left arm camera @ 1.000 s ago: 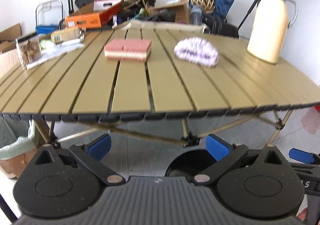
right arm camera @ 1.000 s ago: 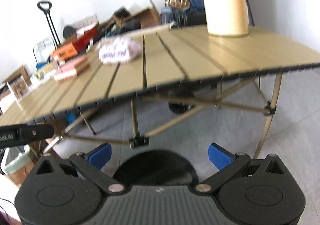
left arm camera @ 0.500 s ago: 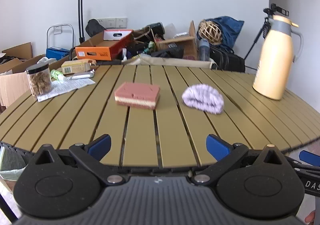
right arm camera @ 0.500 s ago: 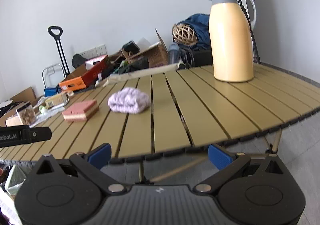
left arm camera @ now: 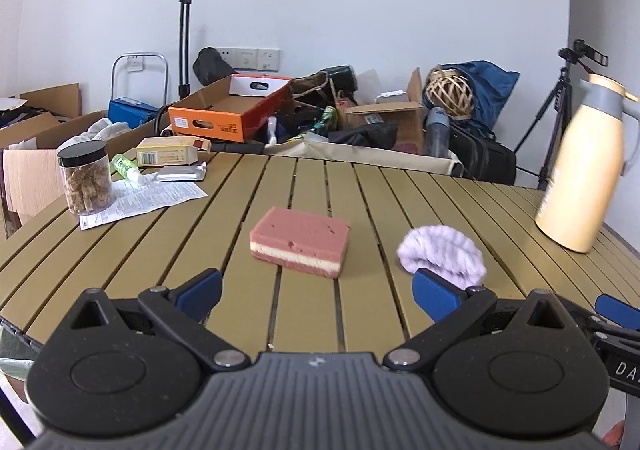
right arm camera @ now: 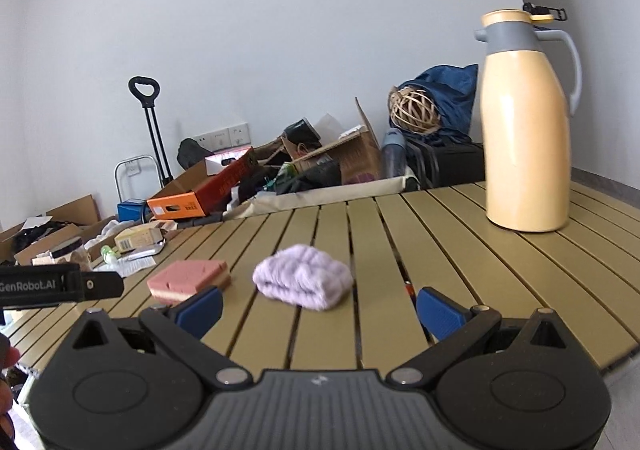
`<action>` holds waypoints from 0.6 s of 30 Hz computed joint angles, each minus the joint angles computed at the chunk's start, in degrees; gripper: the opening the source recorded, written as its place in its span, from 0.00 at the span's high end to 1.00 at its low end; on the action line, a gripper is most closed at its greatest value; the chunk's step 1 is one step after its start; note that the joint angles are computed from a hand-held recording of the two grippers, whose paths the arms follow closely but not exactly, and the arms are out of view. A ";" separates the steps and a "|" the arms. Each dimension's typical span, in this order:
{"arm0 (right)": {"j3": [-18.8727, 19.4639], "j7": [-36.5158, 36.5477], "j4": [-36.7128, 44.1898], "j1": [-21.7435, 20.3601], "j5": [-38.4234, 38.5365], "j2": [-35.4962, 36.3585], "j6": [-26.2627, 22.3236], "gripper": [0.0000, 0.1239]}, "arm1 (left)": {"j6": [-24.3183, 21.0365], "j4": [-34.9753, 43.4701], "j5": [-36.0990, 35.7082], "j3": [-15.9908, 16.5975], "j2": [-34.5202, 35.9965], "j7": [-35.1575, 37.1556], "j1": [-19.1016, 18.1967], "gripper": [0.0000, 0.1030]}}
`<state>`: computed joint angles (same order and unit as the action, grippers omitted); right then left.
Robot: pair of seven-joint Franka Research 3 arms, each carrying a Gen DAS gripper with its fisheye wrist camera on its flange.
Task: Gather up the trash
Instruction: 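Grasp the lavender fluffy towel with the right tool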
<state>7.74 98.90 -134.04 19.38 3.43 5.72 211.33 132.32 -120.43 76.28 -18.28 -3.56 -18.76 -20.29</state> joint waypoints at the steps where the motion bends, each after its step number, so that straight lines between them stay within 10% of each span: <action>1: -0.01 -0.35 1.41 0.12 0.21 0.90 -0.71 0.17 | 0.11 0.19 -0.10 0.25 0.13 0.19 0.22 0.00; 13: -2.18 -15.32 19.49 6.24 13.32 12.52 -9.51 0.17 | 1.62 3.17 -0.08 2.95 2.79 1.62 3.01 0.00; 18: -10.03 -21.11 28.22 14.41 23.19 17.40 -16.40 0.17 | 2.39 4.52 -0.20 4.08 4.30 3.13 3.82 0.00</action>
